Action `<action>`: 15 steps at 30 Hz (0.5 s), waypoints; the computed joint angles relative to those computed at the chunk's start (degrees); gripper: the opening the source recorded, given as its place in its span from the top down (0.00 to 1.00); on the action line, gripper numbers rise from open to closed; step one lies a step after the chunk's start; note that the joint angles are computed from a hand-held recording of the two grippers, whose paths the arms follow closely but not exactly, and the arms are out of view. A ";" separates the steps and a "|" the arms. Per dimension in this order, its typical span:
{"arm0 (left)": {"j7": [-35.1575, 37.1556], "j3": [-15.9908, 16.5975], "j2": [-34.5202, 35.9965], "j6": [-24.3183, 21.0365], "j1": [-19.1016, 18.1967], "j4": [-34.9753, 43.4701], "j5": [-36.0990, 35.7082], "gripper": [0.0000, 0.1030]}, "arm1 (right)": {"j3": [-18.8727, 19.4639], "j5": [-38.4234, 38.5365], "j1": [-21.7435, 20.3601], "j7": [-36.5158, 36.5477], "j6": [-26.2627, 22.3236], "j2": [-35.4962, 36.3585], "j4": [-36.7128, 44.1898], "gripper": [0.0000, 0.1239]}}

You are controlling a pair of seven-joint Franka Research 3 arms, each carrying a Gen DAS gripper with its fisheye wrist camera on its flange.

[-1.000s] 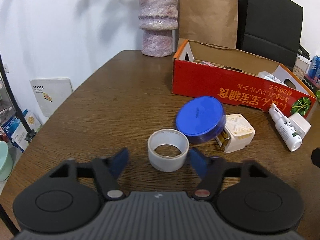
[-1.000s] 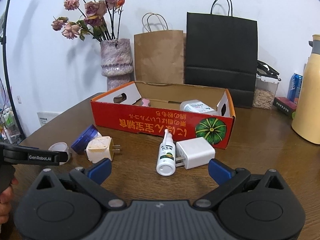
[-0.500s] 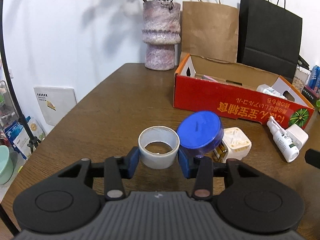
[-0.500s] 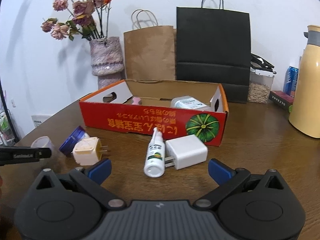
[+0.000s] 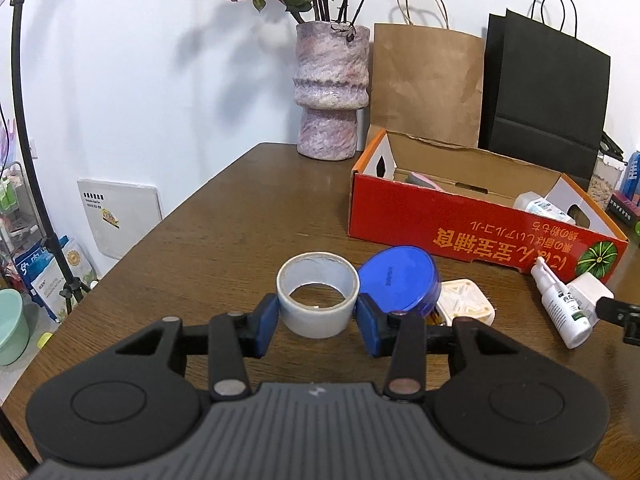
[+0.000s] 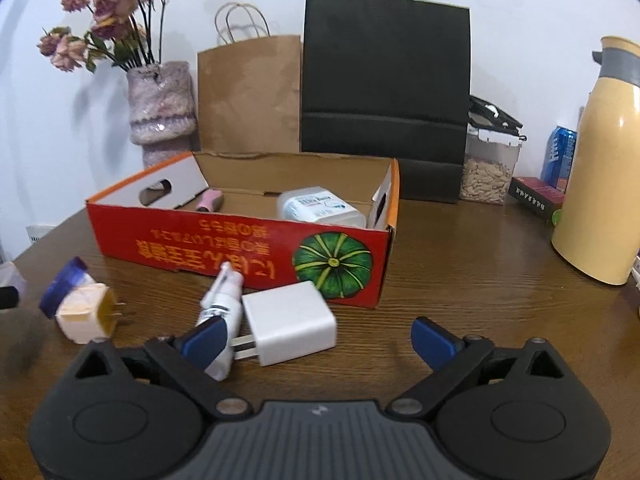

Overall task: Organize rigid objects
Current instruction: 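Close the left tool on the tape roll while the right tool grasps the white charger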

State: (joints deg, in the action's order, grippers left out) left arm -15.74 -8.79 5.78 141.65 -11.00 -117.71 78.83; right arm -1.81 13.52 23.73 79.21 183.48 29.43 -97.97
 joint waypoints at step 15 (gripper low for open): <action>0.05 -0.01 1.89 -2.16 -1.41 2.12 -1.09 0.58 | 8.27 1.31 -6.98 -5.42 -8.57 6.70 10.96 0.34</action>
